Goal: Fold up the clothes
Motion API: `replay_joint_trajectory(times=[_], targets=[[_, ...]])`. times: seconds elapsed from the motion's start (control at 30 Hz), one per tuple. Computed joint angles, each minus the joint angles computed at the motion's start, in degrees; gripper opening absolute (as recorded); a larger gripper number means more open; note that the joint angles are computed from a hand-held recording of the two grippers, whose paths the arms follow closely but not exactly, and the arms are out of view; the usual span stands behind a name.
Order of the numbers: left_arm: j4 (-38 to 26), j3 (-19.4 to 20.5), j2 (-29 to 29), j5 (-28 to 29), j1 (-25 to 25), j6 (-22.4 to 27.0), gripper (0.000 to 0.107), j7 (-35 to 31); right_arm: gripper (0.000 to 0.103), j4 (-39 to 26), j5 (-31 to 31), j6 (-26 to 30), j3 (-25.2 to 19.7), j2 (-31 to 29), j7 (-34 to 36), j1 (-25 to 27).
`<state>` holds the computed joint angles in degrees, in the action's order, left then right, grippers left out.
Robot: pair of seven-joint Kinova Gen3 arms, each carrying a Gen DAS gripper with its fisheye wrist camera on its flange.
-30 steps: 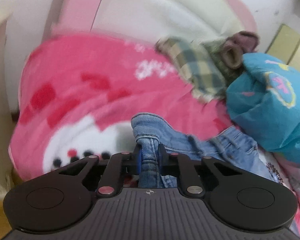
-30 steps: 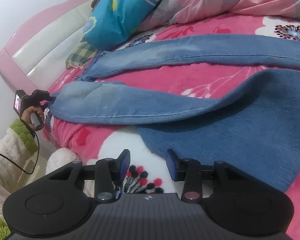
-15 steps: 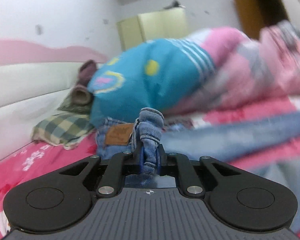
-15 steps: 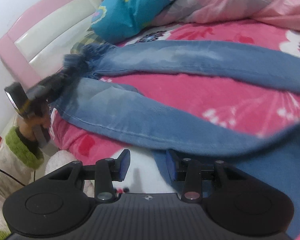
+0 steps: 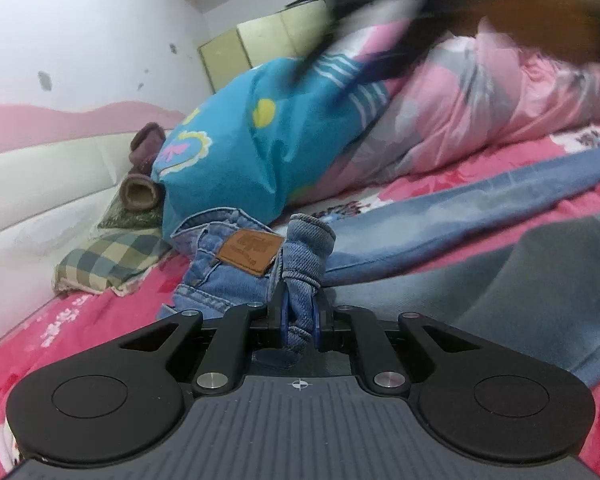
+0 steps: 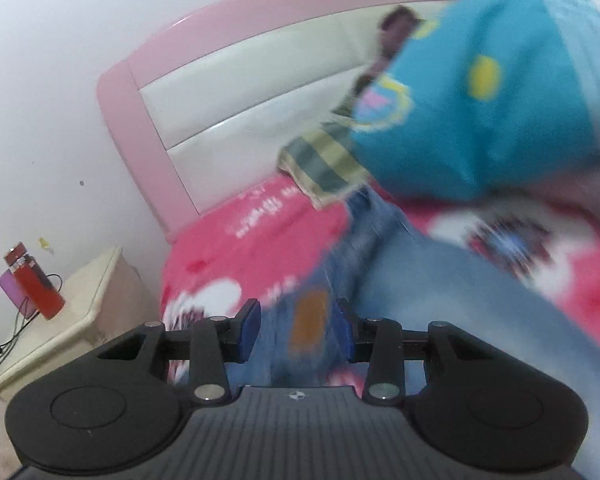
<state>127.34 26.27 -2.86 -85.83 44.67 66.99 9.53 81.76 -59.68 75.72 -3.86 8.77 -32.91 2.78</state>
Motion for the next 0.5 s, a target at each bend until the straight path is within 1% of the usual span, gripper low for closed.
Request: replay_joint_trajectory(times=[0.03,0.07,0.17,0.23,0.27,0.3,0.33,0.4,0.43,0.47,0.5], targets=[[0.10,0.19,0.31,-0.22,0.16,0.22,0.009,-0.37,0.042,-2.47,1.27,-1.76,-2.17,2.04,-1.35,-1.22],[0.18,0.33,0.63,-0.43,0.39,0.45,0.009,-0.74,0.041,-4.83,2.77,-3.62,-3.29,4.05,-3.63,-3.10],[0.63,0.43,1.22,-0.91,1.17,0.71,0.009,-1.30,0.039,-10.20,9.45,-7.93,-3.28,8.40,-10.59,-9.49],[0.96,0.45,1.51,-1.18,1.69,0.87,0.009,-1.10,0.039,-10.63,14.11,-10.59,-1.81,8.96,-14.63,-12.80],[1.16,0.46,1.65,-1.33,1.95,0.98,0.009,-0.78,0.038,-10.93,15.86,-11.12,-1.73,9.48,-16.89,-13.41],[1.37,0.43,1.72,-1.50,2.18,1.03,0.009,-0.39,0.038,-11.21,17.64,-11.69,-2.72,10.10,-19.04,-13.13],[1.53,0.39,1.79,-1.65,2.37,1.08,0.009,-0.11,0.038,-11.39,18.49,-11.32,-4.40,10.86,-20.43,-11.79],[1.80,0.39,2.16,-1.99,2.78,1.58,0.009,0.50,0.037,-10.19,20.34,-12.21,-5.22,11.00,-21.88,-11.09],[1.88,0.35,2.27,-2.11,2.96,1.75,0.009,0.68,0.037,-9.32,20.54,-13.16,-5.23,10.84,-22.44,-10.94],[1.92,0.28,2.25,-2.17,3.10,1.76,0.009,0.79,0.037,-9.16,19.95,-13.18,-6.08,11.53,-23.50,-9.73],[1.99,0.21,2.11,-2.22,3.21,1.63,0.009,0.90,0.037,-10.07,19.13,-12.39,-5.87,12.79,-24.69,-9.19]])
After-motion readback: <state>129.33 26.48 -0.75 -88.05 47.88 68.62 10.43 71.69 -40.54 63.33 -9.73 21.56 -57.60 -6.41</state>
